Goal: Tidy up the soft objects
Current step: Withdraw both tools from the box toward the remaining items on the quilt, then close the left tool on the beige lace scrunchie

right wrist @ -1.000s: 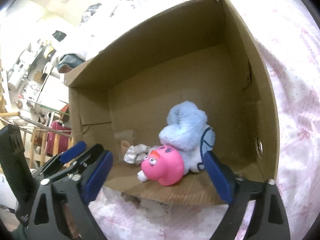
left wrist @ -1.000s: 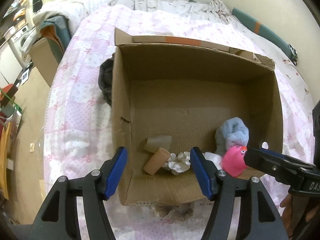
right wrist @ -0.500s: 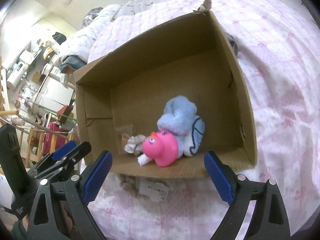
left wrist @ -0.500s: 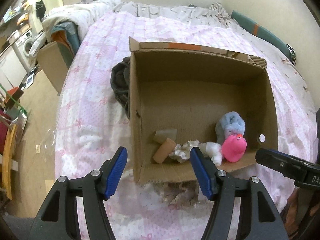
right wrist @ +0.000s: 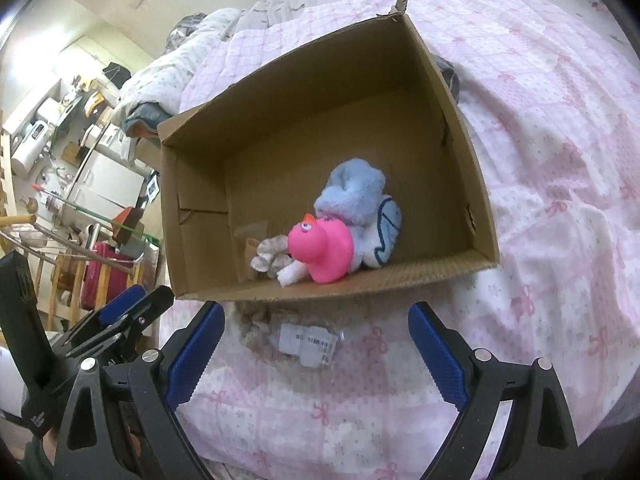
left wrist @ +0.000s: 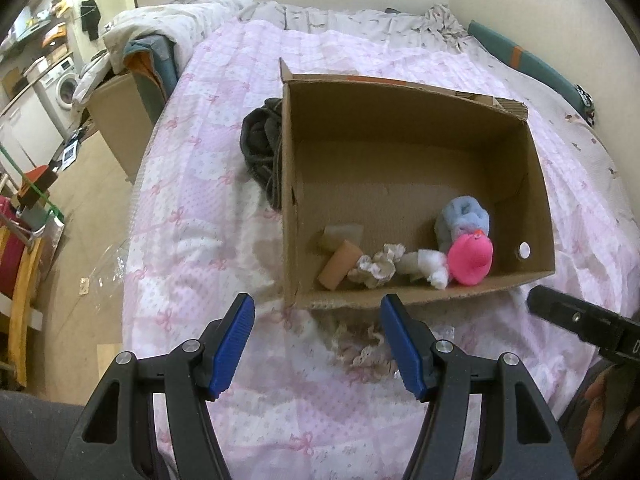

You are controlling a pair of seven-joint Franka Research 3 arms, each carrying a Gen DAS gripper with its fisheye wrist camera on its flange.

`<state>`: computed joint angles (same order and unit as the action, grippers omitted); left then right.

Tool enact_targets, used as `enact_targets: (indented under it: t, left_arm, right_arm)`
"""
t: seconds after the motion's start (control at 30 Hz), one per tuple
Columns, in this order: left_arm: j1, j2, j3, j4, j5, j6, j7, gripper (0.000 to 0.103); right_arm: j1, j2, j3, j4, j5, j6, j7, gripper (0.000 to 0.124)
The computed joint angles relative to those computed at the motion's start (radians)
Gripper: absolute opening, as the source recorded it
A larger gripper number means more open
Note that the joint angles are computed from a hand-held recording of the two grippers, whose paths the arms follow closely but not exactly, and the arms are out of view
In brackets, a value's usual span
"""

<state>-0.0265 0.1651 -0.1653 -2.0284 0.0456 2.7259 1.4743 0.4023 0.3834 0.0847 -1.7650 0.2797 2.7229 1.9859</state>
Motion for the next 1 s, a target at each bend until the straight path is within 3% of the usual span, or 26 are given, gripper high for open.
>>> enact_targets:
  t: [0.13, 0.37, 0.5, 0.6, 0.83, 1.0]
  left_arm:
    - [0.011, -0.019, -0.002, -0.027, -0.037, 0.002, 0.005, 0.062]
    - [0.014, -0.024, 0.018, -0.045, -0.049, -0.057, -0.073, 0.062]
    - [0.005, -0.015, 0.03, -0.045, 0.025, -0.096, -0.135, 0.062]
    - [0.017, 0.002, 0.01, -0.034, -0.027, -0.113, -0.085, 0.062]
    - [0.022, 0.092, -0.031, 0.038, -0.126, -0.18, 0.03, 0.062]
    - [-0.006, 0.169, -0.039, 0.098, -0.09, -0.195, 0.058, 0.061]
  right_arm:
    - [0.044, -0.041, -0.051, -0.062, -0.079, 0.038, 0.102, 0.099]
    - [0.045, -0.074, -0.046, -0.13, -0.117, 0.034, 0.197, 0.099]
    - [0.039, -0.084, -0.038, -0.146, -0.123, 0.022, 0.217, 0.099]
    - [0.044, -0.092, -0.051, -0.161, -0.149, 0.029, 0.267, 0.099]
    - [0.001, -0.076, -0.017, -0.152, -0.07, 0.008, 0.238, 0.099]
    - [-0.004, -0.078, -0.012, -0.158, -0.046, 0.013, 0.22, 0.099]
